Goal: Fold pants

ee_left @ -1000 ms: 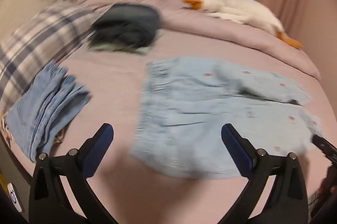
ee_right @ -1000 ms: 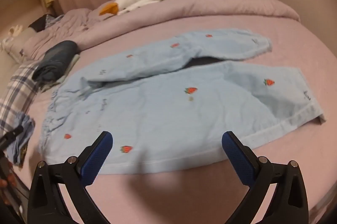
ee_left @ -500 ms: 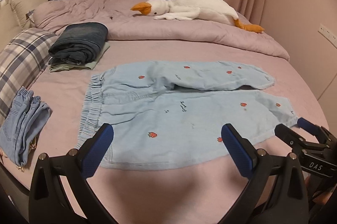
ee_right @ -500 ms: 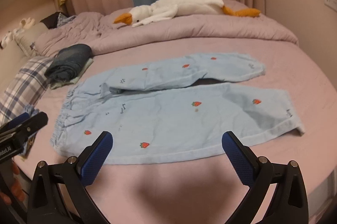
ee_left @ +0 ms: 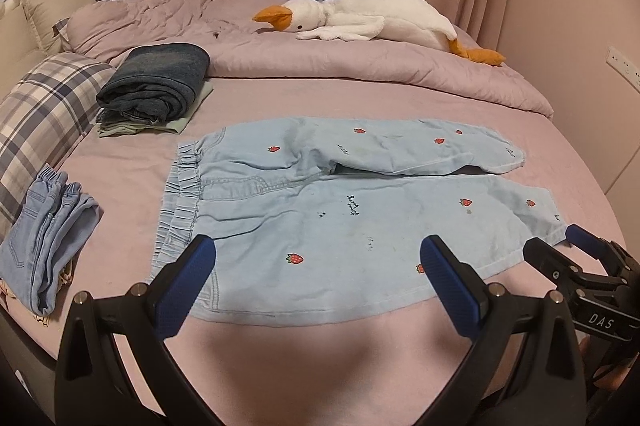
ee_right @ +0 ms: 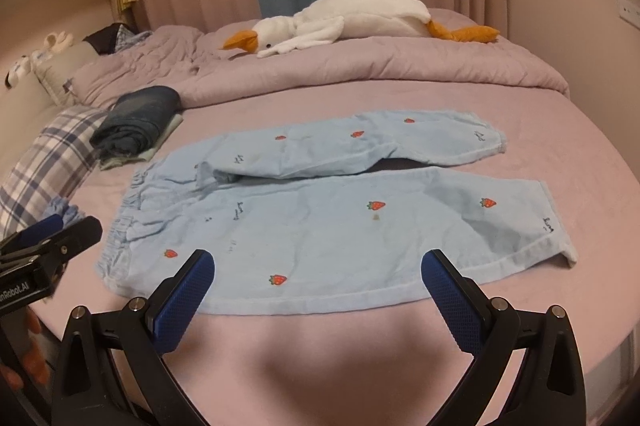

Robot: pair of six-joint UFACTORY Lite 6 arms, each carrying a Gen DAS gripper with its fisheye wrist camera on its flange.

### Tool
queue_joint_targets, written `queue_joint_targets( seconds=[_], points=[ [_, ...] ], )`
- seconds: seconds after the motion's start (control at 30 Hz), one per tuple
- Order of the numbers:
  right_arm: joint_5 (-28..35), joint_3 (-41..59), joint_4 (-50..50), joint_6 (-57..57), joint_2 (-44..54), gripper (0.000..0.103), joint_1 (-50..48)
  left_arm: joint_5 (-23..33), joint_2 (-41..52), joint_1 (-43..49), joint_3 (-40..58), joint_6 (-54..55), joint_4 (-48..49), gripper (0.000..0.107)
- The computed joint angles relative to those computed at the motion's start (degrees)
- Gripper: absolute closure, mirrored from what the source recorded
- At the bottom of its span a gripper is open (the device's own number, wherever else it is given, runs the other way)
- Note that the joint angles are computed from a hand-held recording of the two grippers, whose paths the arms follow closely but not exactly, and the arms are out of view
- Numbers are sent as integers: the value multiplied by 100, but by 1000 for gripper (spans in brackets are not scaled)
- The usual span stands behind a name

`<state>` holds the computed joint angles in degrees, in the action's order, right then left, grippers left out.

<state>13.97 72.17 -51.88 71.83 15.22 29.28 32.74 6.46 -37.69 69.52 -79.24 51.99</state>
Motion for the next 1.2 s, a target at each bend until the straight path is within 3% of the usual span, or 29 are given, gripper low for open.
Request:
queue_joint_targets(
  seconds=[0.2,1.2],
  points=[
    [-70,23,-466,410,112,0,13,-31,-48,22,-65,-10,45,4],
    [-64,124,-665,550,295,0,82,-64,-116,49,-156,-30,84,4]
  ],
)
